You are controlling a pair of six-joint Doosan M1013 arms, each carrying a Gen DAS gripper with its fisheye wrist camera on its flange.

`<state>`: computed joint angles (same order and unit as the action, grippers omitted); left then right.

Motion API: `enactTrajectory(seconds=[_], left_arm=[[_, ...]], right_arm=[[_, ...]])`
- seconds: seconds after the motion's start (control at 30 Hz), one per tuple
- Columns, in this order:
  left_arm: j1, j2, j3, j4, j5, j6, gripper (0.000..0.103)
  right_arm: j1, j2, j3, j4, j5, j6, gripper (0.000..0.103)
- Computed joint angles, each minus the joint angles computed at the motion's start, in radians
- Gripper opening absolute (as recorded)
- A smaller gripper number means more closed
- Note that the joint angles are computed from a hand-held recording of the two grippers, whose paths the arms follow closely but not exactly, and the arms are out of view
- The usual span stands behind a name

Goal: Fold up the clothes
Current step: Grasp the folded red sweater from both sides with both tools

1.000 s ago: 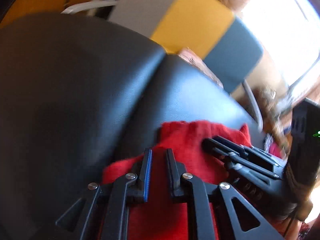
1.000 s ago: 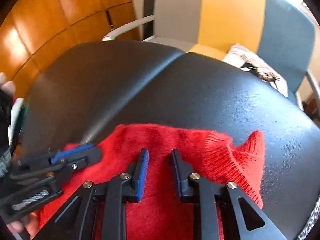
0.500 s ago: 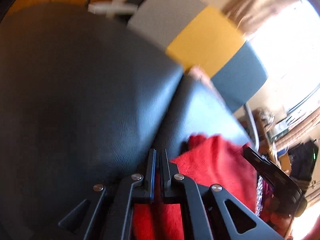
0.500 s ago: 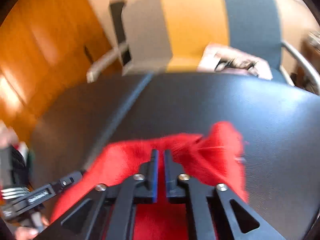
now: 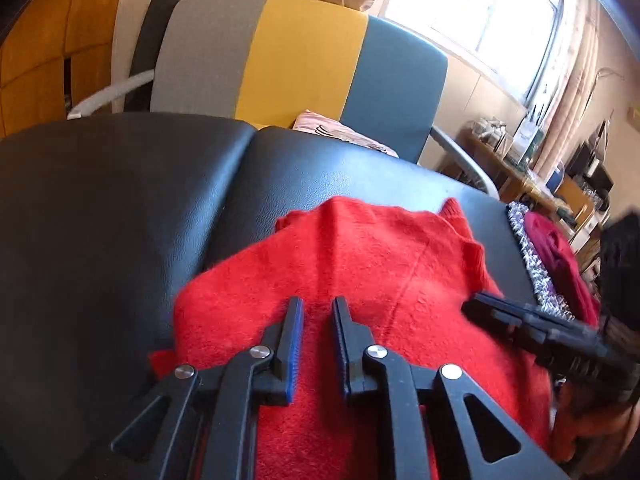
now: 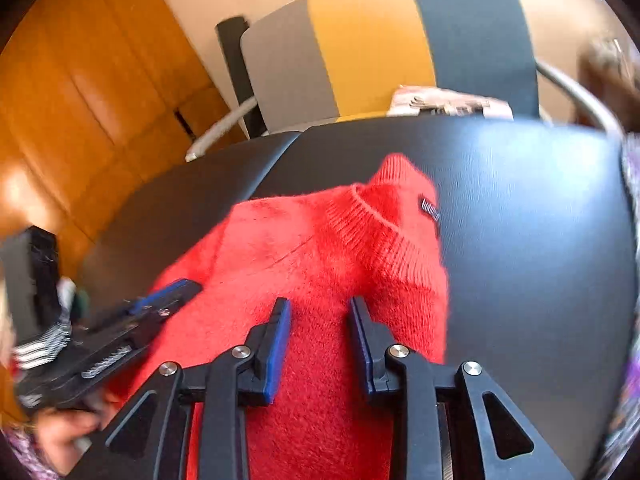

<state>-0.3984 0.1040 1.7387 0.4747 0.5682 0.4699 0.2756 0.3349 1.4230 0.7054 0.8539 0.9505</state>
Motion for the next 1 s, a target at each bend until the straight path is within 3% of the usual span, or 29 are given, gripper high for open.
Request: enactTrajectory(seconds=[0.03,0.13,0.23,0.27,0.33,0.37,0.47,0.53,0.6,0.63,0.7,0.77,0.83,0.9,1.0], left_arm=[[0.009,-0.004,0.006,-0.021,-0.011,0.004,0.014],[0.008,-0.025,0.022,-0.066,-0.041,0.038,0.013],[0.019,-0.072,0.069,-0.144,-0.140,0.060,0.012],[0.021,-0.088,0.087,-0.147,-0.178,0.042,0.014],[-0.003,-0.130,0.128,-0.041,-0.228,-0.044,0.016],[-0.021,-0.139,0.133,-0.012,-0.220,-0.041,0.016],[-0.047,-0.109,0.097,-0.079,-0.143,0.114,0.016],[-0.064,-0.090,0.086,-0.008,-0.057,0.070,0.017],[-0.052,-0.097,0.110,-0.005,-0.081,0.027,0.015],[-0.053,-0.100,0.119,0.026,-0.056,-0.011,0.012],[-0.053,-0.107,0.141,0.072,-0.075,-0.034,0.012],[-0.061,-0.103,0.134,0.098,-0.050,-0.026,0.012],[-0.055,-0.103,0.117,0.050,-0.040,0.016,0.012],[-0.041,-0.125,0.129,0.001,-0.087,0.015,0.014],[-0.017,-0.162,0.168,0.071,-0.144,-0.198,0.026]], right_arm=[[0.013,-0.007,0.012,-0.028,-0.040,-0.033,0.030],[0.011,0.011,-0.022,-0.022,-0.007,-0.026,0.032],[-0.037,-0.020,0.009,0.132,0.025,-0.039,0.032],[-0.047,-0.041,0.032,0.155,0.013,-0.060,0.032],[-0.053,-0.086,0.078,0.139,-0.015,-0.094,0.035],[-0.052,-0.096,0.091,0.122,-0.010,-0.105,0.035],[-0.034,-0.122,0.129,0.071,-0.012,-0.144,0.035],[-0.007,-0.139,0.151,0.016,-0.064,-0.174,0.040],[0.016,-0.139,0.147,-0.035,-0.063,-0.190,0.052],[0.028,-0.136,0.142,-0.075,-0.057,-0.186,0.058],[0.049,-0.140,0.160,-0.134,-0.100,-0.212,0.059],[0.044,-0.140,0.171,-0.094,-0.108,-0.242,0.060],[0.018,-0.133,0.158,-0.016,-0.052,-0.272,0.063],[-0.019,-0.137,0.153,0.071,-0.005,-0.268,0.063],[-0.070,-0.146,0.163,0.189,0.036,-0.240,0.064]])
